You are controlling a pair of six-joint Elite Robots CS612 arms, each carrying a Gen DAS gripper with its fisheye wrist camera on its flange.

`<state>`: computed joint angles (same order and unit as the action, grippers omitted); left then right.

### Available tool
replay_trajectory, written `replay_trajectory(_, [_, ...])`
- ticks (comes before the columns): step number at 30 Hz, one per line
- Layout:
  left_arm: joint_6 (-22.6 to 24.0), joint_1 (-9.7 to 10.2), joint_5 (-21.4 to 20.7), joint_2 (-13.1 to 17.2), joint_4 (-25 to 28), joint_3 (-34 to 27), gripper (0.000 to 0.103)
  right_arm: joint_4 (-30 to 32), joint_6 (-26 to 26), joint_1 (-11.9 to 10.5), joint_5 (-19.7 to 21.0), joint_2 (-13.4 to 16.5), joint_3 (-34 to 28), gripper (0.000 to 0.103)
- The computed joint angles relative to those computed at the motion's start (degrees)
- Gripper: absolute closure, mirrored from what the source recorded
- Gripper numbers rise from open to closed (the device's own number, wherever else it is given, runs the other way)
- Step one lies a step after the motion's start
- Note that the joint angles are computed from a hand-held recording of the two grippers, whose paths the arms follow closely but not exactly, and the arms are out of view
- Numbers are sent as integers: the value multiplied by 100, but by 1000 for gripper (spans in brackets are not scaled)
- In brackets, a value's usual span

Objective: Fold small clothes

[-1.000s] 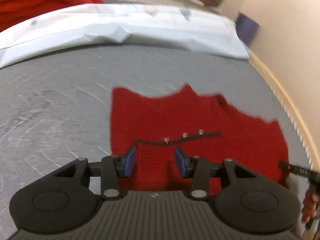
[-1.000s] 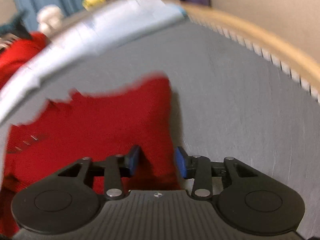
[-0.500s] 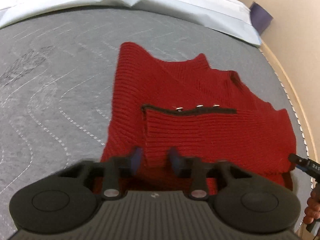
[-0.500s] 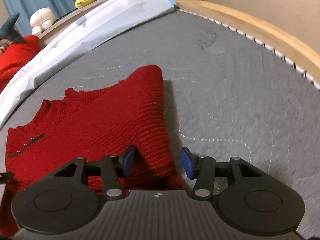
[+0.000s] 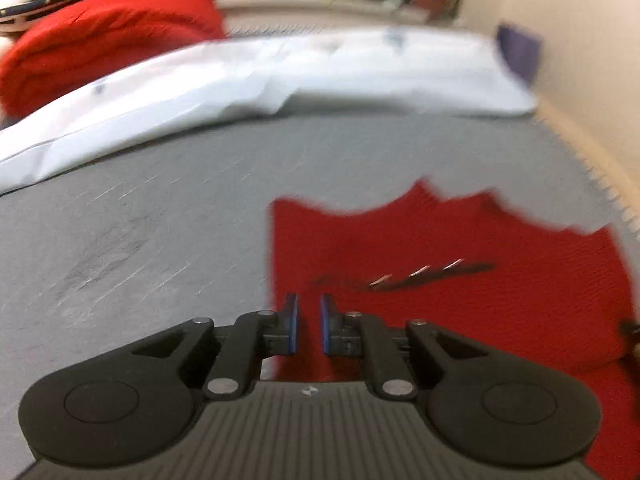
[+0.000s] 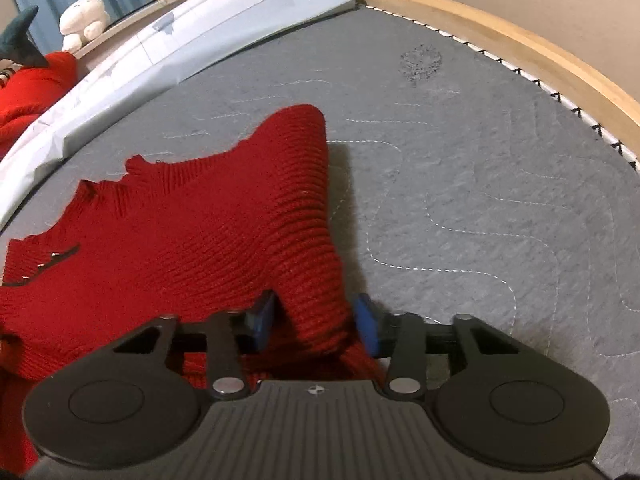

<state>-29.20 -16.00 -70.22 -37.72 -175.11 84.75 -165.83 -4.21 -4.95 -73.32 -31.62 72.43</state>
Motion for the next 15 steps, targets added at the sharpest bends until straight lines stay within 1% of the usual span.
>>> replay_trajectory(1, [7,24,-274,13,-68,-3,93,-45,-14,5,-12,9,12,60])
replay_trajectory(2, [58,41,-531,44,104,-51,87,-114,-42,8,-16,14,29,60])
replay_trajectory(3, [132,61,-782,73,502,-149,83,-175,-95,12,-32,9,50,59])
replay_trajectory(4, [242,57,-830,140,666,-168,83,-236,-139,20,-63,-6,76,58])
replay_trajectory(5, [239,12,-641,118,590,-123,83,-308,-163,22,-66,-36,113,55])
replay_trajectory(6, [367,-7,-577,116,495,-111,83,-426,-193,15,-69,-77,165,55])
replay_trajectory(7, [380,-58,-367,60,508,-76,83,-671,-239,20,-142,-151,266,55])
replay_trajectory(8, [502,-78,-300,-9,282,14,83,-930,-304,24,-230,-222,365,55])
replay_trajectory(9, [511,-118,-206,-91,-67,157,80,-1286,-382,15,-273,-321,512,56])
replay_trajectory(11, [577,-211,-37,-281,-810,456,80,-2013,-296,-50,-167,-545,853,56])
replay_trajectory(14, [675,-376,269,-611,-1622,935,80,-3094,237,-223,177,-979,1503,56])
replay_trajectory(15, [614,-438,422,-732,-1744,1051,80,-3416,446,-281,281,-1115,1707,56])
